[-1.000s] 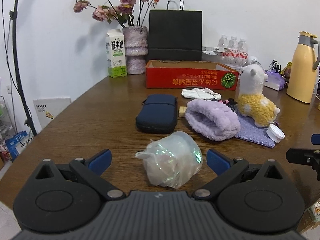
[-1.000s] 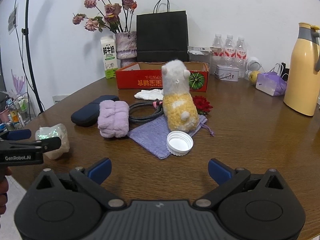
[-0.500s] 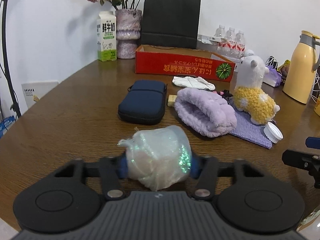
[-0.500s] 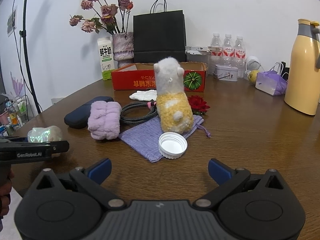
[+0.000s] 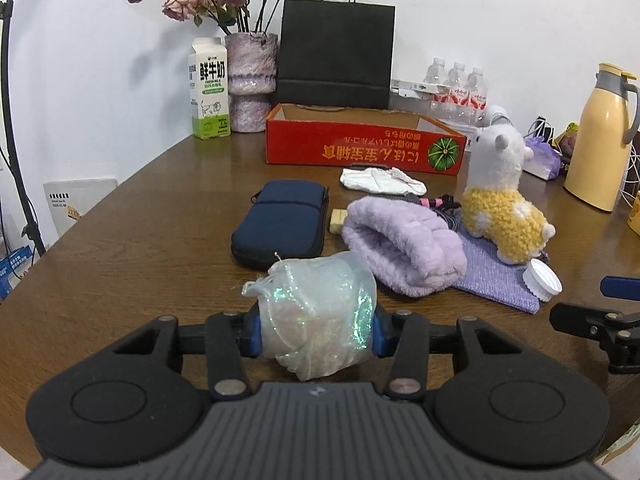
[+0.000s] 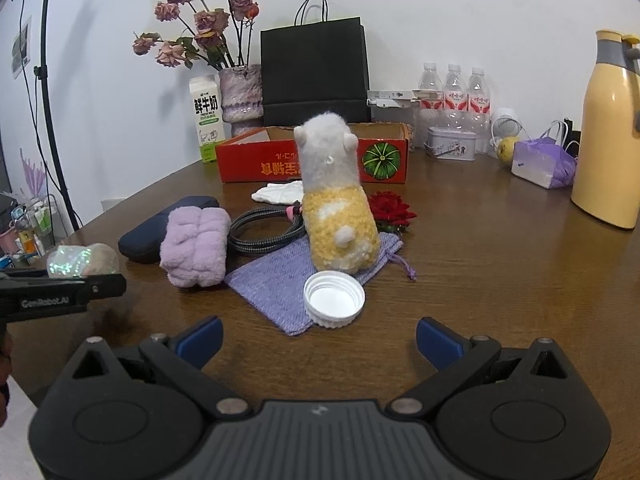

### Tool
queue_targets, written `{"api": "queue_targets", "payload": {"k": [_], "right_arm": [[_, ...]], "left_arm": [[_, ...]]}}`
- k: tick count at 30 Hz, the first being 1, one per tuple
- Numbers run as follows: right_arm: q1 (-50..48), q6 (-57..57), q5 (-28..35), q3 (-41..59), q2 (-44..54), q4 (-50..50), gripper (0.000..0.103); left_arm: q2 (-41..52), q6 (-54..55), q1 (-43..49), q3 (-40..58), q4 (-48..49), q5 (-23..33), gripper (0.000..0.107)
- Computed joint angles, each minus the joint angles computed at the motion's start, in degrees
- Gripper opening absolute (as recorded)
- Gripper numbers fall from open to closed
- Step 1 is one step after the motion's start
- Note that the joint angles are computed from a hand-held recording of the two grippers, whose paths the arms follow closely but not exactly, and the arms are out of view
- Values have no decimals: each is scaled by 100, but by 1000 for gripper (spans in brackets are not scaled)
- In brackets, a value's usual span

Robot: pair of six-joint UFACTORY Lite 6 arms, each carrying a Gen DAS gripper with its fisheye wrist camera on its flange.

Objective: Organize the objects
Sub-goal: 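Grasp the clear plastic bag with the left tool while the right tool approaches the white cap, then lift the plastic bag with the left tool while the right tool grasps the white cap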

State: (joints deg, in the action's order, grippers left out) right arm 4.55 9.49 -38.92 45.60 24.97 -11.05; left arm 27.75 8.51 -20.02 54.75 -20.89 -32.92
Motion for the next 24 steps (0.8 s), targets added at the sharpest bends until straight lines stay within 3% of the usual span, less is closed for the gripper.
{"api": "queue_targets", "payload": {"k": [4,9,16,21,24], "right_arm": [[-64,87,14,310,196,-123,99],[-43,34,355,864,526,-162,82],[-42,442,879,1513,957,-449,70],[-94,807,819,1612,1074,-715,39],[-144,912,648,1503,1041,-861,39]], "left_arm": [[-65,56,6,-43,-95,-44,47],[-118,68,51,-86,-144,-71,47],[-142,-9,84,-131,-57,-139,47],[-123,-50,74,-126,-30,-155,47],[-166,-72,69,-189,-20,-198,47]]}}
